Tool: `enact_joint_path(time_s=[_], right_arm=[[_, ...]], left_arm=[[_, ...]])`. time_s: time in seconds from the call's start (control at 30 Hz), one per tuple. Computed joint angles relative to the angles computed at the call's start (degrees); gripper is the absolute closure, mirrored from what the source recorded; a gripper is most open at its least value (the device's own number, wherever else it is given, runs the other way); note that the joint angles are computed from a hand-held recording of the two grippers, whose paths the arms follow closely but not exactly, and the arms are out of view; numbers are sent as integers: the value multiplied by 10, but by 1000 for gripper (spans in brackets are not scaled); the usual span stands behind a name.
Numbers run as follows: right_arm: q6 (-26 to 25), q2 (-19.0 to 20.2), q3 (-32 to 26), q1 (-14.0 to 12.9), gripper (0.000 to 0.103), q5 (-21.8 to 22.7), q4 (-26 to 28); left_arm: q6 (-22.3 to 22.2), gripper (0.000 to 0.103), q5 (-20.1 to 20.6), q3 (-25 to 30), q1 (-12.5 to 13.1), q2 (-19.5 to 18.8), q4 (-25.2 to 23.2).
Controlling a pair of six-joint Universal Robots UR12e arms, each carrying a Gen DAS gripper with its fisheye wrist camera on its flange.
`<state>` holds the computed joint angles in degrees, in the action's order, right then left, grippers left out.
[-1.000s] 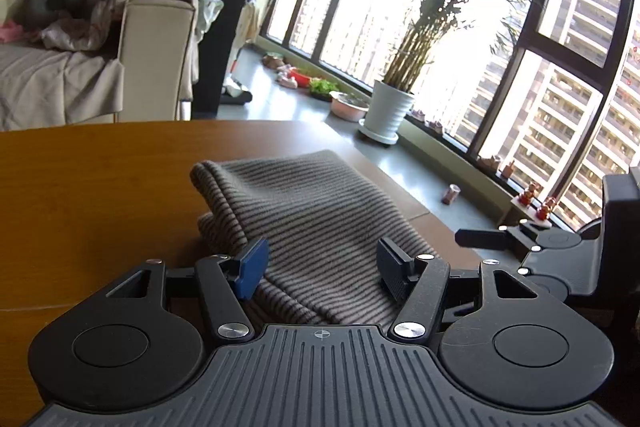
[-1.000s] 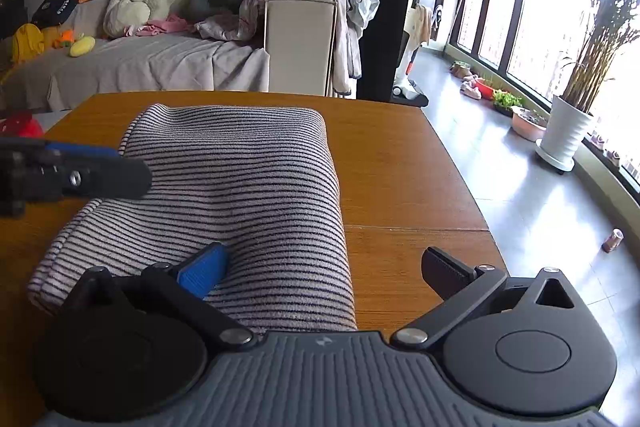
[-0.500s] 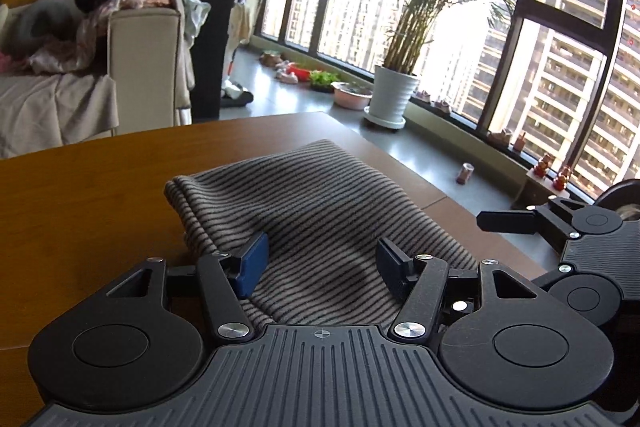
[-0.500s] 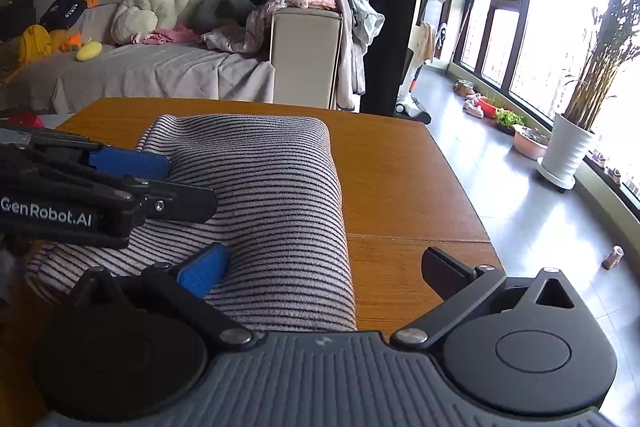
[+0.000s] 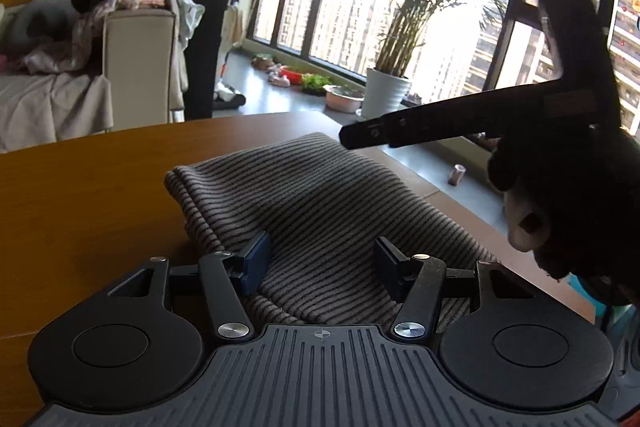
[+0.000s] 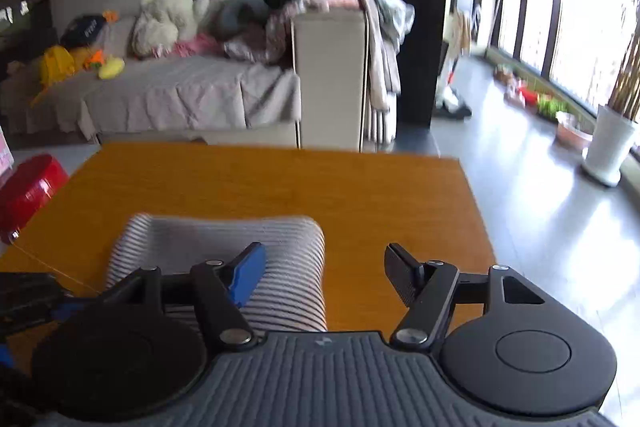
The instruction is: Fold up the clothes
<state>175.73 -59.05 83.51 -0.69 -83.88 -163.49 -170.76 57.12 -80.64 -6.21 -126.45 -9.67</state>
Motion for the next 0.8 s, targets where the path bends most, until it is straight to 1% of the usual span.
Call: enact_joint_path(time_s=[0.03,0.07,0.1,0.23,0.33,0.4,0.47,0.5,0.57,0.6,0.63,0.67,0.7,0.73,0.77,0.8], right_arm=[[-7,9,-6,1,33,-13,17],[-8,13,-3,3,27,-22,9],[-4,12,4,3,27,-24,-9],[-1,-12,37,-3,27,5,-56],[2,-45,86,-15,27,69,-96],[4,-64,119,-22,27,112,-105],[3,-80,151,-29,22,152,-106],[-4,-85,160,-29,16,157,-89],[-21,-85,174,-19,14,117,-76],[-5,-84,183,-20,14,118,-95],[11,-84,183,-22,14,124,-91],[15,-84,180,-23,14,125,-85],[6,-84,180,-21,14,118,-88],[-11,-84,181,-17,14,107,-94],[-22,-84,181,-14,14,99,-99],[-28,-84,182,-12,14,94,-103]], left_arm=[[4,41,-2,-1,0,0,0],[2,41,-6,-1,1,0,-1],[1,41,-7,-1,1,0,-1],[4,39,-9,-1,2,-2,0],[-1,39,-13,-1,3,-3,4],[-3,39,-15,0,3,-4,6],[-5,38,-17,0,4,-5,8],[-6,36,-18,0,4,-5,9],[-13,36,-18,0,4,-5,11],[-25,36,-17,0,5,-3,11],[-39,39,-12,-1,5,0,12],[-59,40,0,-4,5,5,15],[-80,39,14,-7,5,11,19],[-103,33,31,-12,5,17,30],[-126,29,47,-17,6,23,39],[-148,21,55,-22,7,29,45]])
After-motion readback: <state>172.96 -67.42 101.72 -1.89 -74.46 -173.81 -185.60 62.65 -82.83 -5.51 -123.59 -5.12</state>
